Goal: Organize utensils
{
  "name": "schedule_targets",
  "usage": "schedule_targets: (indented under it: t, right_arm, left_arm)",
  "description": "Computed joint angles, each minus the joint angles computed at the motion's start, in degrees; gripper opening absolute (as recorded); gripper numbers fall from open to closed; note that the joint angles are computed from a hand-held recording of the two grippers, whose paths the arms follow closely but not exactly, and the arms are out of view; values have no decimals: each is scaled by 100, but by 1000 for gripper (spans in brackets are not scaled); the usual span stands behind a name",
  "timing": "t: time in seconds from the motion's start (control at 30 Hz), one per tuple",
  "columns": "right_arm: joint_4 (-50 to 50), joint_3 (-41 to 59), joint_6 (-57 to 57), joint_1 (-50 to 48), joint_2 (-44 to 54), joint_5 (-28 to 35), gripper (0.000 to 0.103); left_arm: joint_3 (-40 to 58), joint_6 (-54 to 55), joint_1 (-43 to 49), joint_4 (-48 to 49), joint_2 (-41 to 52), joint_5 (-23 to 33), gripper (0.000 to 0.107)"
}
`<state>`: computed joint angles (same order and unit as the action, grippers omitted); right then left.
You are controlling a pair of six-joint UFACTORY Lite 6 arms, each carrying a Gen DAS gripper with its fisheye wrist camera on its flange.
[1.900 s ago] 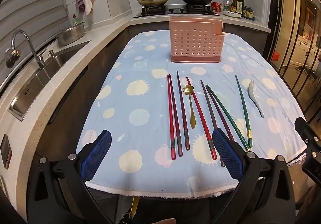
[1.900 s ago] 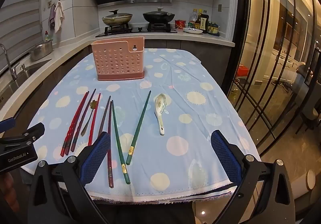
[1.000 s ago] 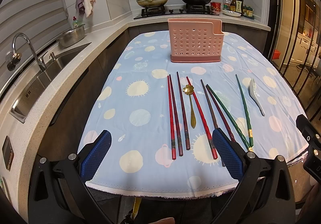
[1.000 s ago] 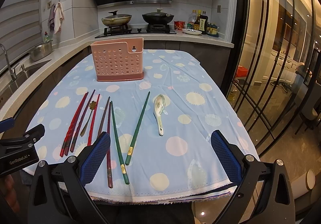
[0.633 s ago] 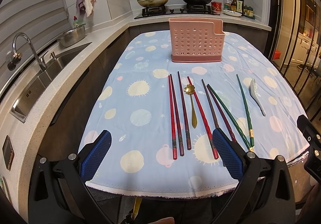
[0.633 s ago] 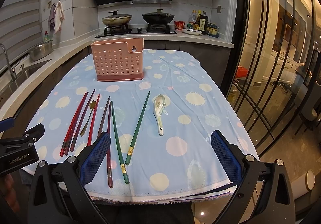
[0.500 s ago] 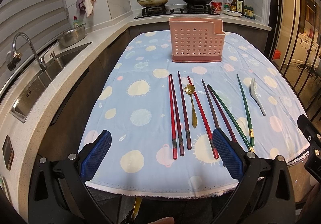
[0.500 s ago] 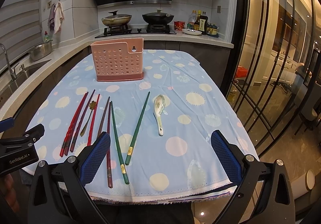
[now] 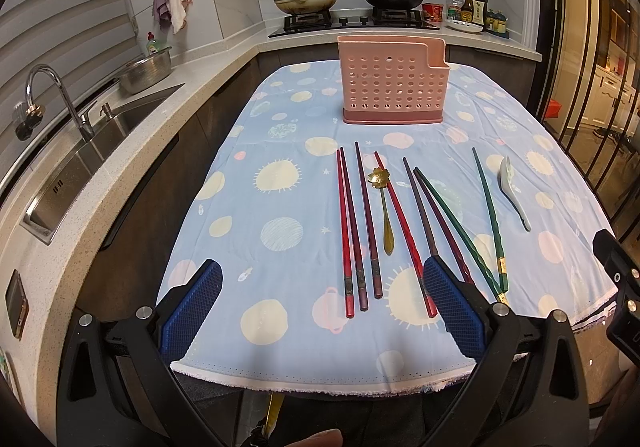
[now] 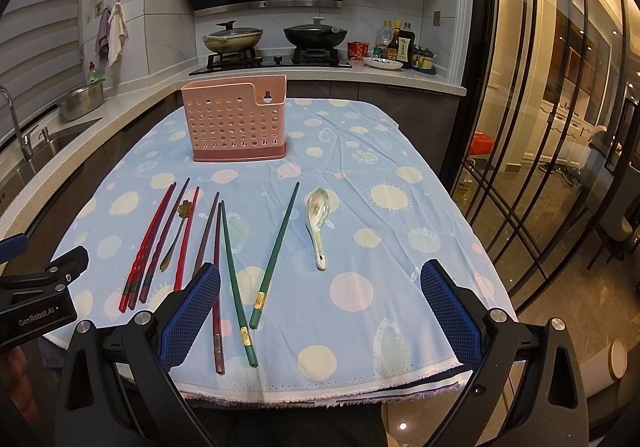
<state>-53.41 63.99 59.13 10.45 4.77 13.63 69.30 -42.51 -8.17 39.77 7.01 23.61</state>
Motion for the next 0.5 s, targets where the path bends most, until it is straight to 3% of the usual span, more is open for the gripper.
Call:
schedule_targets:
  t: [0.5]
  right_arm:
    - [189,1,-227,-59,-45,-23,96]
  left_arm:
    - [-64,228,128,-158,-77,-54,96]
